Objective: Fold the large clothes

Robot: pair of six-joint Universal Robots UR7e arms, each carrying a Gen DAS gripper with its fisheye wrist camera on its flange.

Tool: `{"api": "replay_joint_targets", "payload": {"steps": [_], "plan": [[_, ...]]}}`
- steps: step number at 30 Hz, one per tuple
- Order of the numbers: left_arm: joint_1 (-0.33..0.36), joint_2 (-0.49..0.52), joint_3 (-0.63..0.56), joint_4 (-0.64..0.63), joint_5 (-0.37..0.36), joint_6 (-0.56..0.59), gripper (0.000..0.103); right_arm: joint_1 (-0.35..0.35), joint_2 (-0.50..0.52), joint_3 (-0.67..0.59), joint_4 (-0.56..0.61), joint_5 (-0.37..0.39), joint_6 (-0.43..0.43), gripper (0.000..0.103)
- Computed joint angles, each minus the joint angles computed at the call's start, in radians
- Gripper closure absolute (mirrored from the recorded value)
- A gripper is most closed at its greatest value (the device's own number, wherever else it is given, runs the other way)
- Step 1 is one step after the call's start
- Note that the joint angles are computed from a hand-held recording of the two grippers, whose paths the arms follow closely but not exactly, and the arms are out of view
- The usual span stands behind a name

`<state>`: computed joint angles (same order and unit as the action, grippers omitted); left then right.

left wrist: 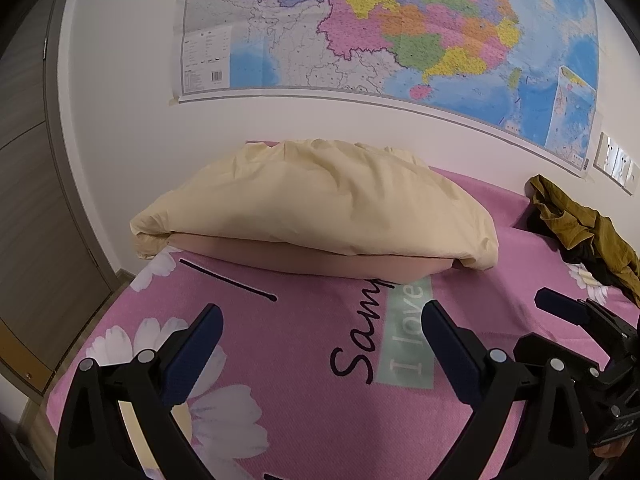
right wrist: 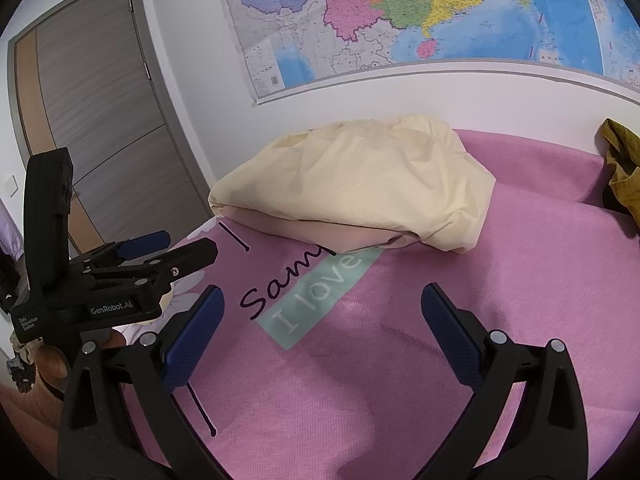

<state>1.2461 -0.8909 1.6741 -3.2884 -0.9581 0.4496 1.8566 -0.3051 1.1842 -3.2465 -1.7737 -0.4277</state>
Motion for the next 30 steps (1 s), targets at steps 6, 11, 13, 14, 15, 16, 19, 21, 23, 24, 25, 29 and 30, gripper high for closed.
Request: {"api": "replay_joint_targets", "payload": {"steps": [6, 11, 13, 14, 15, 16, 19, 21, 23, 24, 25, 29, 30], "plan": [[-0.001, -0.001, 0.005, -0.009, 0.000, 0.002, 0.007, 0.000, 0.000, 0.000, -0.001, 0.002, -0.002, 0.006], [-0.004, -0.001, 0.010, -0.014, 0.010, -0.004, 0.007, 0.002, 0.000, 0.001, 0.001, 0.000, 0.000, 0.006], [-0.004, -0.001, 0.009, -0.015, 0.009, -0.002, 0.007, 0.002, 0.001, 0.000, 0.000, 0.001, 0.002, 0.006], [-0.003, 0.000, 0.008, -0.016, 0.010, -0.002, 0.007, 0.001, 0.001, 0.001, -0.001, 0.001, 0.002, 0.006], [-0.004, 0.000, 0.009, -0.019, 0.011, 0.000, 0.007, 0.002, 0.001, 0.001, -0.002, 0.000, 0.002, 0.006], [-0.004, 0.000, 0.009, -0.021, 0.010, 0.003, 0.007, 0.002, 0.002, 0.000, -0.001, 0.001, 0.003, 0.006], [-0.004, -0.003, 0.015, -0.024, 0.008, 0.003, 0.007, 0.003, 0.003, -0.001, -0.001, -0.001, 0.004, 0.006], [-0.005, -0.002, 0.016, -0.028, 0.012, 0.005, 0.007, 0.003, 0.002, 0.002, -0.003, 0.000, 0.003, 0.006], [-0.005, -0.002, 0.015, -0.026, 0.012, 0.005, 0.007, 0.002, 0.001, 0.004, -0.003, 0.001, 0.003, 0.006], [-0.006, -0.002, 0.016, -0.026, 0.013, 0.004, 0.007, 0.002, 0.001, 0.004, -0.004, 0.001, 0.003, 0.006], [-0.005, -0.002, 0.015, -0.025, 0.012, 0.004, 0.007, 0.002, 0.000, 0.006, -0.004, 0.002, 0.004, 0.006], [-0.007, -0.002, 0.018, -0.030, 0.014, 0.007, 0.007, 0.002, 0.000, 0.004, 0.001, 0.002, 0.005, 0.006], [-0.007, -0.002, 0.018, -0.031, 0.014, 0.008, 0.007, 0.002, 0.001, 0.005, -0.002, 0.000, 0.005, 0.006]]}}
